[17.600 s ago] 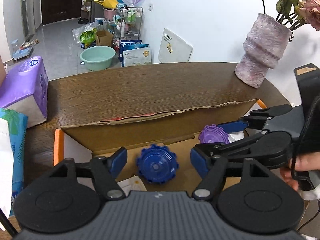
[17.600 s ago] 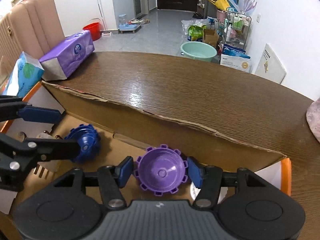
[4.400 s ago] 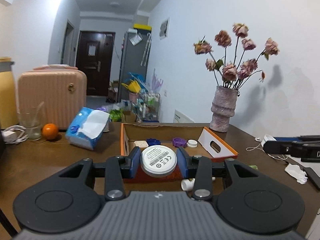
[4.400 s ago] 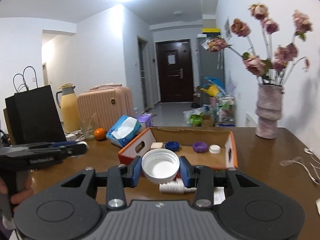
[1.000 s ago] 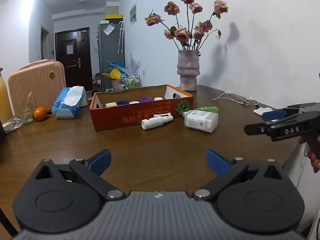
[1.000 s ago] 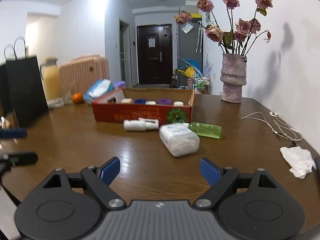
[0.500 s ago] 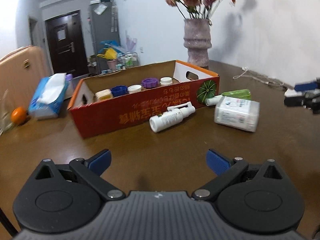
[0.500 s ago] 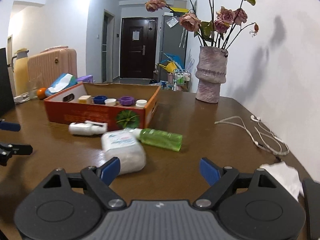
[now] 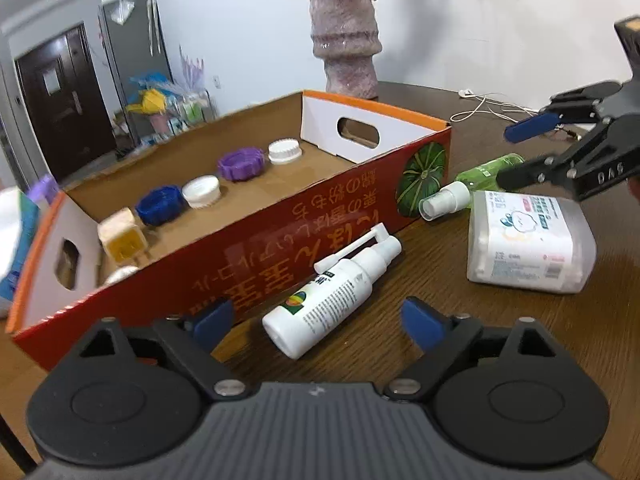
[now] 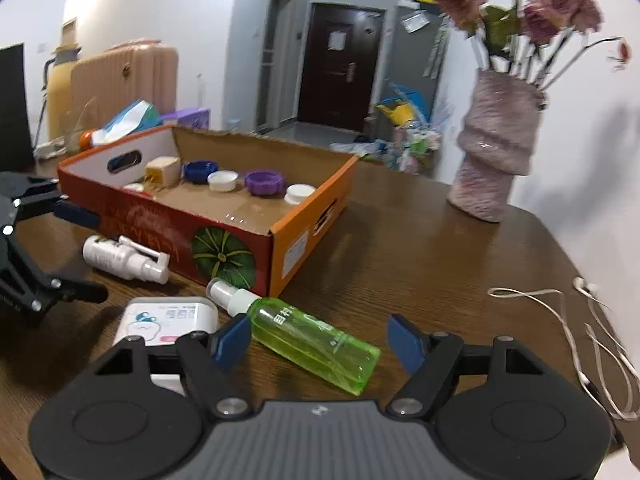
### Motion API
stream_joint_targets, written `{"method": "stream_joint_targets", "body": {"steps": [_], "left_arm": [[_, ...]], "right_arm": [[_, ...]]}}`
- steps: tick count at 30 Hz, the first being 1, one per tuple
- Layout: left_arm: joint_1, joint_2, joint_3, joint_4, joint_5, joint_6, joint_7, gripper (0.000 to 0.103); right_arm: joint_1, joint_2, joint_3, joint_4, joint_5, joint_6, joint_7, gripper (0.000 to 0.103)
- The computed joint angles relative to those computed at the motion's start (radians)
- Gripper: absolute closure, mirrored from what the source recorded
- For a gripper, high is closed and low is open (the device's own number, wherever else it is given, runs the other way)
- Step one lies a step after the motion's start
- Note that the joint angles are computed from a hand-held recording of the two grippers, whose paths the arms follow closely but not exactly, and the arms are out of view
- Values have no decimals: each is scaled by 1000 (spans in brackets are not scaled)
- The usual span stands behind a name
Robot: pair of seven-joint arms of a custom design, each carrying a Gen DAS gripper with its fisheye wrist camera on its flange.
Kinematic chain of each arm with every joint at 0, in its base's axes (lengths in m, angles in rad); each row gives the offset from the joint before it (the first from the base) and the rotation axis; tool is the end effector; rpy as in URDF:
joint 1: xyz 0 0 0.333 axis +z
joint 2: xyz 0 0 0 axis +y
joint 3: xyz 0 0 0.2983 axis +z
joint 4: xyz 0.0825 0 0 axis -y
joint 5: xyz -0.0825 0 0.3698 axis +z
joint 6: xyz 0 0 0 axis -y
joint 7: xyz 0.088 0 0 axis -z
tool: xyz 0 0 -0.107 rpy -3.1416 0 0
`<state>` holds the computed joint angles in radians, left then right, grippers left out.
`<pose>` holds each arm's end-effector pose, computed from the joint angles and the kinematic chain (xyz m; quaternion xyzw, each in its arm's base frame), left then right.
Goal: Organize rigid objects
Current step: 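Grasp the white spray bottle with the left tool while the right tool grasps the green spray bottle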
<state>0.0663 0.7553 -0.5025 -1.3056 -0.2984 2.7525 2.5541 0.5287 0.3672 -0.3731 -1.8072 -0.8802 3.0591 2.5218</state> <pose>0.7357 -0.1990 0.4059 -0.2861 0.8577 -0.3793 0.1967 0.6321 0.1884 0.4230 -0.6704 0.5823 -0.3454 0.3036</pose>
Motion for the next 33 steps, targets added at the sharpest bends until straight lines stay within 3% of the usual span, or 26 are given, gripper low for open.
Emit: {"method": "stream_joint_targets", "body": {"steps": [3, 4, 6, 8, 11, 14, 16, 17, 18, 19, 21, 25, 28, 29, 33], "left_arm": [[-17, 31, 19, 68, -8, -84, -66, 27], [-14, 34, 15, 74, -22, -97, -75, 29], [-5, 8, 9, 31, -40, -74, -64, 42], [5, -12, 4, 7, -51, -83, -49, 52], [25, -36, -10, -12, -83, -120, -21, 55], [23, -34, -18, -10, -118, -130, 21, 54], [-9, -27, 12, 5, -108, -134, -3, 55], [-13, -32, 11, -9, -113, -110, 3, 60], [-10, -40, 5, -22, -116, -107, 15, 71], [-6, -50, 1, -37, -122, -104, 24, 75], [3, -68, -4, -61, -135, -110, 32, 75], [28, -133, -10, -163, -183, -68, 43, 75], [76, -212, -28, -272, -263, -38, 48, 75], [96, -244, -37, -316, -305, -20, 57, 75], [169, -378, -65, -483, -543, 70, 100, 75]], "right_arm": [[-120, 25, 126, 6, 152, 49, -179, 31], [-144, 28, 154, 4, 191, 52, -220, 36], [-142, 27, 156, -4, 235, 44, -245, 40], [-131, 8, 147, -32, 270, 58, -255, 52], [-184, -21, 215, -76, 354, 79, -349, 60], [-231, -26, 272, -83, 426, 75, -444, 59], [-328, -10, 385, -67, 516, 77, -551, 58], [-363, -3, 426, -61, 551, 79, -590, 57], [-383, 5, 453, -51, 576, 76, -621, 57], [-383, 10, 456, -46, 586, 74, -642, 57], [-382, 19, 464, -35, 608, 72, -684, 57], [-446, 29, 546, -25, 697, 60, -786, 56], [-596, 61, 725, 15, 806, 2, -948, 54], [-620, 74, 756, 39, 834, -29, -986, 54], [-603, 99, 753, 109, 875, -137, -1066, 53]]}}
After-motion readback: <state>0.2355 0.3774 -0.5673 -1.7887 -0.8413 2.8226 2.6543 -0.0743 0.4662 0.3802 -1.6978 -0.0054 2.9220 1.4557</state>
